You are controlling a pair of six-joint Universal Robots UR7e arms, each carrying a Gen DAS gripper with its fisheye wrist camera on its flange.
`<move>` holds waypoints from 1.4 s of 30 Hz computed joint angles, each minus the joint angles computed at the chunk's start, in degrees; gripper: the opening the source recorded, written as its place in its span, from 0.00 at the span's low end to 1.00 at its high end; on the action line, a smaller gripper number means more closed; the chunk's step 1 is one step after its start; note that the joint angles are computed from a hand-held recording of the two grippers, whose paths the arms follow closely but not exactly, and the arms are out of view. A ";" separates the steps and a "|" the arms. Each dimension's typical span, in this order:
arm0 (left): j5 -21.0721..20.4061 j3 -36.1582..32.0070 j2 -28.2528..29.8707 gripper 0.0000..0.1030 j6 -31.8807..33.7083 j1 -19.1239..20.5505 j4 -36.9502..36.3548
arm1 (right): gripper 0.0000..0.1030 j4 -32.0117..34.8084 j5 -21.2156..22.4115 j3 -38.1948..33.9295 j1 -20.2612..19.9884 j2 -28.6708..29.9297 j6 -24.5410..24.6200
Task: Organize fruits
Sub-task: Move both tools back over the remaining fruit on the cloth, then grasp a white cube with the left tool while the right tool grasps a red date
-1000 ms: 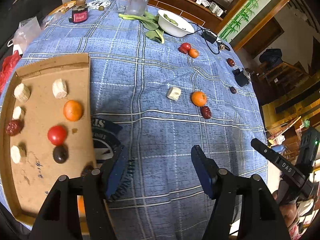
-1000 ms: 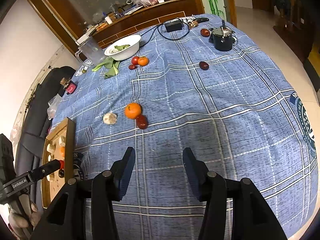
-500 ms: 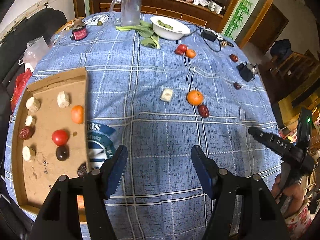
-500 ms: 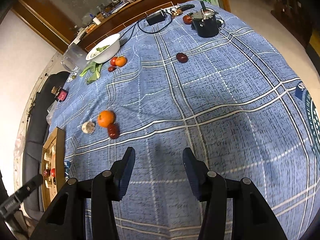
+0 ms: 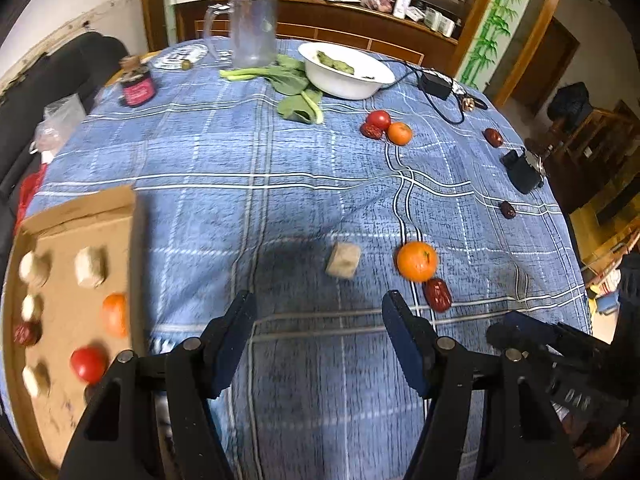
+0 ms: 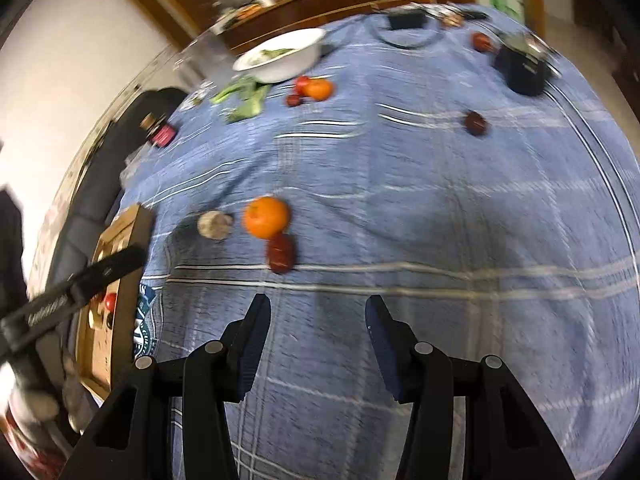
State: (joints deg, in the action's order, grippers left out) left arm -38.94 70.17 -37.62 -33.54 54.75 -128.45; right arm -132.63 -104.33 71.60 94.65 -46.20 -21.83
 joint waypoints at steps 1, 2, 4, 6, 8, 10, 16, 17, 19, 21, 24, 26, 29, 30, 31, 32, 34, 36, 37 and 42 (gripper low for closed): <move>-0.53 -0.73 0.59 0.62 0.88 0.33 -0.22 | 0.51 -1.35 -0.69 0.13 0.49 0.66 -1.29; -1.53 -1.66 1.35 0.58 2.22 0.82 -0.63 | 0.51 -2.22 -1.06 0.18 0.74 1.04 -1.91; -3.28 -3.61 2.71 0.50 4.20 1.76 -0.61 | 0.46 -4.78 -2.16 0.47 1.32 2.05 -3.51; -4.06 -5.24 3.87 0.46 5.34 2.37 0.10 | 0.43 -5.48 -2.77 0.16 1.62 3.00 -4.33; -4.13 -7.12 5.05 0.41 6.27 3.02 1.52 | 0.42 -5.55 -2.48 0.15 1.71 3.53 -4.66; -4.57 -8.33 5.72 0.38 6.90 3.55 2.12 | 0.42 -6.21 -3.00 0.38 2.00 4.04 -5.28; -6.57 -11.50 7.66 0.30 8.93 4.69 2.41 | 0.41 -7.52 -4.45 -0.15 2.37 5.45 -5.35; -6.67 -12.26 8.18 0.29 9.19 4.80 2.88 | 0.40 -7.55 -4.69 -0.53 2.36 5.77 -5.14; -7.08 -13.27 8.91 0.29 9.48 5.02 3.47 | 0.37 -7.33 -5.07 -1.34 2.36 6.32 -4.75; -6.99 -13.28 9.20 0.29 10.15 5.08 2.69 | 0.37 -7.29 -5.59 -2.04 2.39 6.88 -4.39; -7.04 -14.06 9.65 0.29 10.25 5.18 2.62 | 0.35 -7.96 -6.15 -2.60 2.67 7.59 -4.82; -5.92 -14.23 9.84 0.21 9.99 5.09 2.80 | 0.27 -8.18 -6.83 -2.96 2.92 8.06 -5.57; -6.15 -13.30 9.33 0.20 9.71 5.14 1.61 | 0.23 -7.87 -6.82 -3.21 2.87 8.14 -5.03; -5.94 -13.12 9.21 0.20 9.47 5.09 1.55 | 0.23 -7.19 -6.48 -3.45 2.78 8.09 -4.34; -5.54 -12.91 9.10 0.20 9.10 5.01 1.62 | 0.23 -6.86 -6.30 -3.55 2.71 8.05 -3.97; -5.15 -12.53 8.86 0.20 8.71 4.91 1.62 | 0.23 -6.35 -6.01 -3.65 2.63 7.95 -3.38; -5.05 -11.68 8.27 0.20 8.09 4.83 1.39 | 0.23 -5.84 -5.67 -3.55 2.57 7.73 -2.67; -4.65 -10.60 7.50 0.20 7.25 4.64 1.30 | 0.23 -4.93 -5.08 -3.45 2.44 7.37 -1.57; -4.47 -9.96 7.05 0.20 6.90 4.51 1.12 | 0.23 -4.64 -4.88 -3.33 2.40 7.20 -1.16; -3.18 -6.40 4.61 0.20 5.65 3.27 -0.43 | 0.23 -4.24 -3.90 -1.64 2.42 5.56 -0.08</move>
State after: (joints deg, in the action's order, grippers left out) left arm -42.11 63.77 -33.01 -27.89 58.01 -128.87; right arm -136.87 -108.23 69.96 97.07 -40.64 -21.91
